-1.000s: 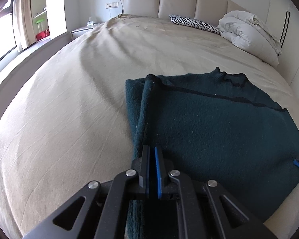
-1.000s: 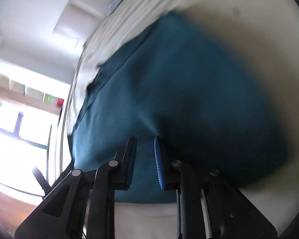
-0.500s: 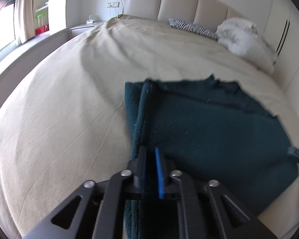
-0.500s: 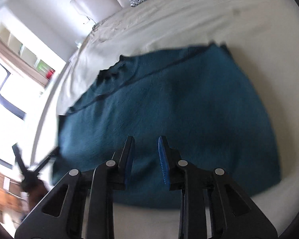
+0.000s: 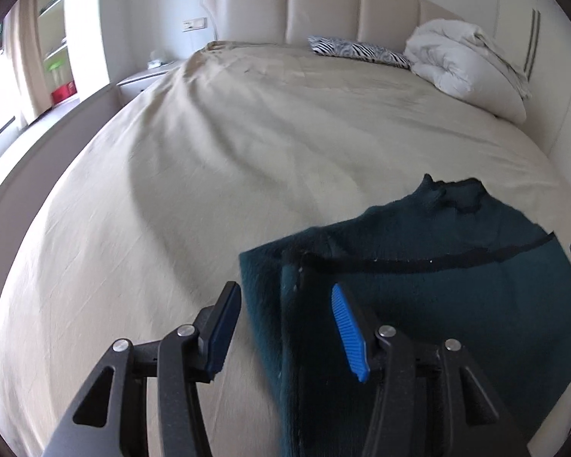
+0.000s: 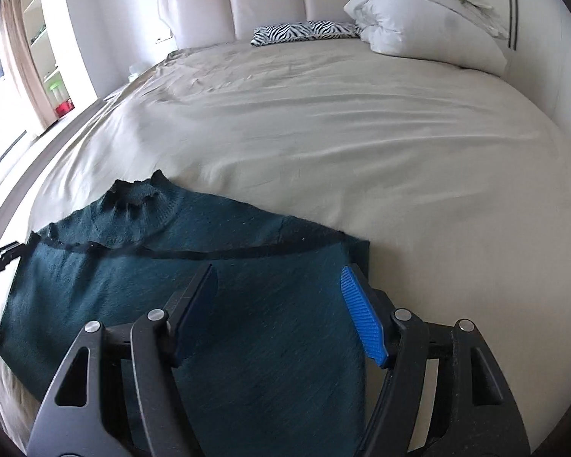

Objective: Fold small clothes

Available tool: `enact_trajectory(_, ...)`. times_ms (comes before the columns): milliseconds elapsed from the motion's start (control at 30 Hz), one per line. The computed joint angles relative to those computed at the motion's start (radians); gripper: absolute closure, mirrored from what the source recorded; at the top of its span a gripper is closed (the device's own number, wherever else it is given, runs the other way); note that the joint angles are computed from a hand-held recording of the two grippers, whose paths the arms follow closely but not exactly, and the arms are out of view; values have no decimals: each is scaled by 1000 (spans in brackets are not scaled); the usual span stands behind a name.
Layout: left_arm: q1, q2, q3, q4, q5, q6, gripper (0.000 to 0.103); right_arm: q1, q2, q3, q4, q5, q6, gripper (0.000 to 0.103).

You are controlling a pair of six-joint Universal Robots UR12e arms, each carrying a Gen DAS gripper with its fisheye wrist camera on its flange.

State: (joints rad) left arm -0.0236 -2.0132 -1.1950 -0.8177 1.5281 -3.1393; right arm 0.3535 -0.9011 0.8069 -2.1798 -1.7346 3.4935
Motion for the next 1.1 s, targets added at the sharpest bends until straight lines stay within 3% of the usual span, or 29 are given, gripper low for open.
enact_trajectory(100,-6,-28,40,-65,18,36,57,-4,9,-9,32,-1,-45,38)
enact_trajectory(233,-10,-41,63,-94,23,51,62,-11,13,-9,69,-9,-21,38)
enact_trajectory(300,-12,-45,70,-104,11,70,79,-13,18,-10,79,-12,-4,38)
enact_trajectory(400,-19,-44,68,-101,20,106,95,-16,14,0,59,5,-6,38)
enact_trajectory(533,-19,-39,59,-81,21,112,96,-4,34,-53,62,19,-117,39)
enact_trajectory(700,-17,-15,20,0,23,99,96,-20,45,-90,98,21,-52,39)
enact_trajectory(767,-17,-5,4,39,24,96,96,-16,53,-103,149,-34,-59,44)
enact_trajectory(833,-18,4,-12,72,28,94,96,-20,54,-101,180,-31,-61,60)
enact_trajectory(900,-21,10,-24,98,32,99,96,-21,52,-91,190,-27,-65,66)
enact_trajectory(1100,-20,29,-59,168,23,95,96,-36,30,-28,115,30,-40,86)
